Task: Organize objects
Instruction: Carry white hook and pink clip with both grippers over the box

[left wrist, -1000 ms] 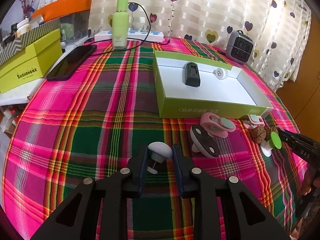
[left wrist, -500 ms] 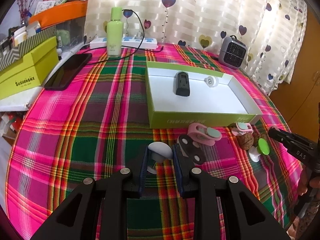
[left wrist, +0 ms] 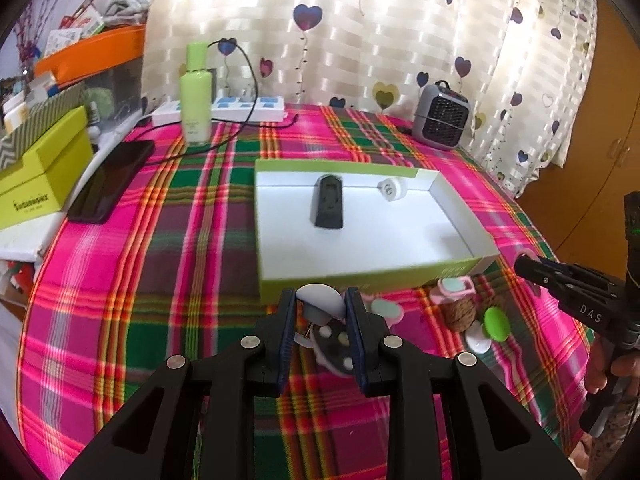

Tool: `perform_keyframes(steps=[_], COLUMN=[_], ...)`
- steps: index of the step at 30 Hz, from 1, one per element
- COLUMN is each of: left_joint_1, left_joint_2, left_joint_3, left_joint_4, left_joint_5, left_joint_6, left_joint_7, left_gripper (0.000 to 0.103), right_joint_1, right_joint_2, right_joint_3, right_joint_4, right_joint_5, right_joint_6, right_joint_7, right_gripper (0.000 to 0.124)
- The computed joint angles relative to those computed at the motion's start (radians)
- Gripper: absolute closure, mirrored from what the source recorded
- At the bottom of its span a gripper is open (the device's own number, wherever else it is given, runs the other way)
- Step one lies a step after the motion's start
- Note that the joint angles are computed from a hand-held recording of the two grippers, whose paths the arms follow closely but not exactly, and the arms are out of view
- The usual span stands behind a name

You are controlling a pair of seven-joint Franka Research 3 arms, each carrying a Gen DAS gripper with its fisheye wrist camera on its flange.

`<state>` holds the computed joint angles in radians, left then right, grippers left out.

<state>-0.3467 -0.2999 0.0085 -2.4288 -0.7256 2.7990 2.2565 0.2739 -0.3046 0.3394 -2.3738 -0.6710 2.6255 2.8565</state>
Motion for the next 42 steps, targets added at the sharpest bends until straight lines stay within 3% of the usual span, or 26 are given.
perform_keyframes(steps=[14, 26, 42], left_joint_1=[0.023, 0.079, 0.15], left_joint_2=[0.085, 0.196, 0.379], left_joint_3=[-0.042, -0.12, -0.239], left_joint_4=[0.115, 0.241, 0.436], left_joint_5=[-0.046, -0.044, 0.067], left_joint_6=[-0.056, -0.076, -0.096], left_joint_7=[0.035, 0.01, -0.06], left_gripper=[0.081, 0.081, 0.081], right_joint_1=[0.0, 0.006, 0.057], right_joint_2=[0.048, 0.121, 0.281], right_joint_3=[-0.032, -0.082, -0.188], right_joint_4=[0.055, 0.129, 0.265], right_joint_5=[-0.005, -0.02, 0.034], right_joint_6=[0.015, 0.032, 0.043], right_joint_7=[-0.034, -0.084, -0.212], right_gripper=[0.106, 0.106, 0.105])
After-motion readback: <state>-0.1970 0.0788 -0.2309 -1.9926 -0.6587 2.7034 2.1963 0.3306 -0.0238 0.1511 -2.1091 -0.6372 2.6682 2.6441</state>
